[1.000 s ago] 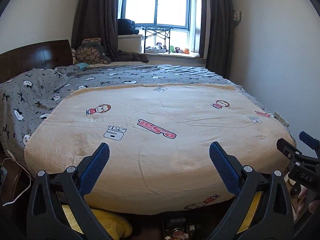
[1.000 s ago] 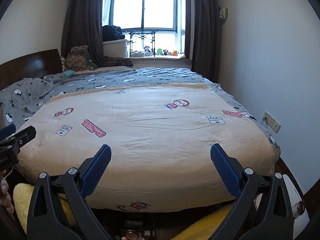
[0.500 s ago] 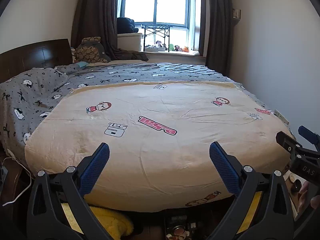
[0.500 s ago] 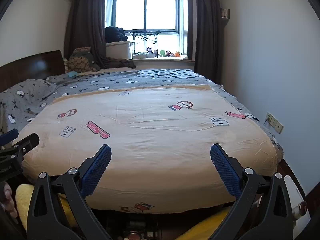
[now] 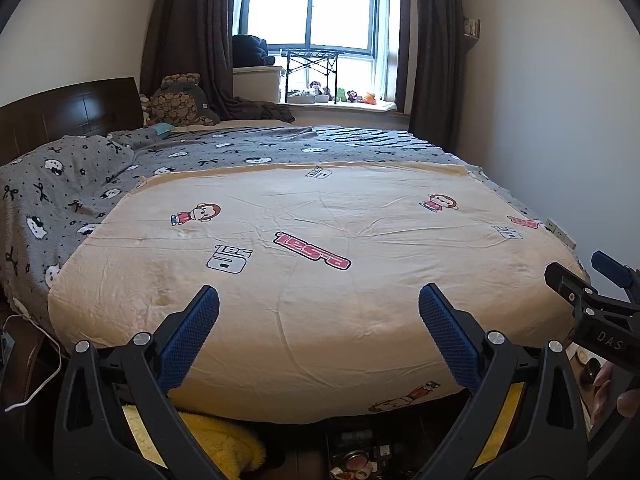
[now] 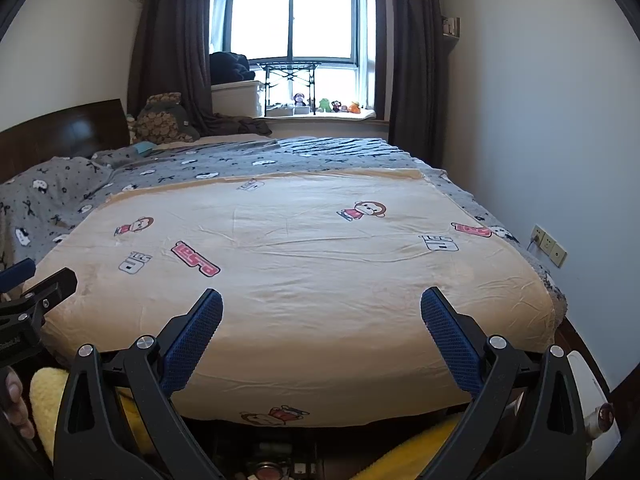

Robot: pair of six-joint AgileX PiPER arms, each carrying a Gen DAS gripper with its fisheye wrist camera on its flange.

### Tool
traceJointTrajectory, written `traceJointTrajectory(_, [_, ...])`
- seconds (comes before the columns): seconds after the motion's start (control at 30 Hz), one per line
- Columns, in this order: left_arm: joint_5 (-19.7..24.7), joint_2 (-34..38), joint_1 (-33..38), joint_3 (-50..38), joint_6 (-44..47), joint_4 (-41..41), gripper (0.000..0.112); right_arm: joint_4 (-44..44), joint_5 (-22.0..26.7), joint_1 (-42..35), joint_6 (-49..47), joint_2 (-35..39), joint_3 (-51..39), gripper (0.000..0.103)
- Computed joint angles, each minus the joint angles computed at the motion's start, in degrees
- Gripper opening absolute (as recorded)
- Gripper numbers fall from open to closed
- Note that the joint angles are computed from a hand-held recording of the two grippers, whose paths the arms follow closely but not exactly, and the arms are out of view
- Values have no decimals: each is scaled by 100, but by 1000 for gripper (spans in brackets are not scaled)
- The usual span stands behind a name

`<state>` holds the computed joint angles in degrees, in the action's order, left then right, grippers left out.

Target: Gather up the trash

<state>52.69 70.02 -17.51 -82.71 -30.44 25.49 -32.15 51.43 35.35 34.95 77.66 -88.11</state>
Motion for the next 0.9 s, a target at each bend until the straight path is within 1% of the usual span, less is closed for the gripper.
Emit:
traceJointTrajectory(0.53, [15,-35,-95,1,-95,91,95,-42,-16,27,55,-14,16,100])
traceJointTrajectory(0.9, [1,-63,-35,19,-38,21,95,-46,10,78,75,2,2,100])
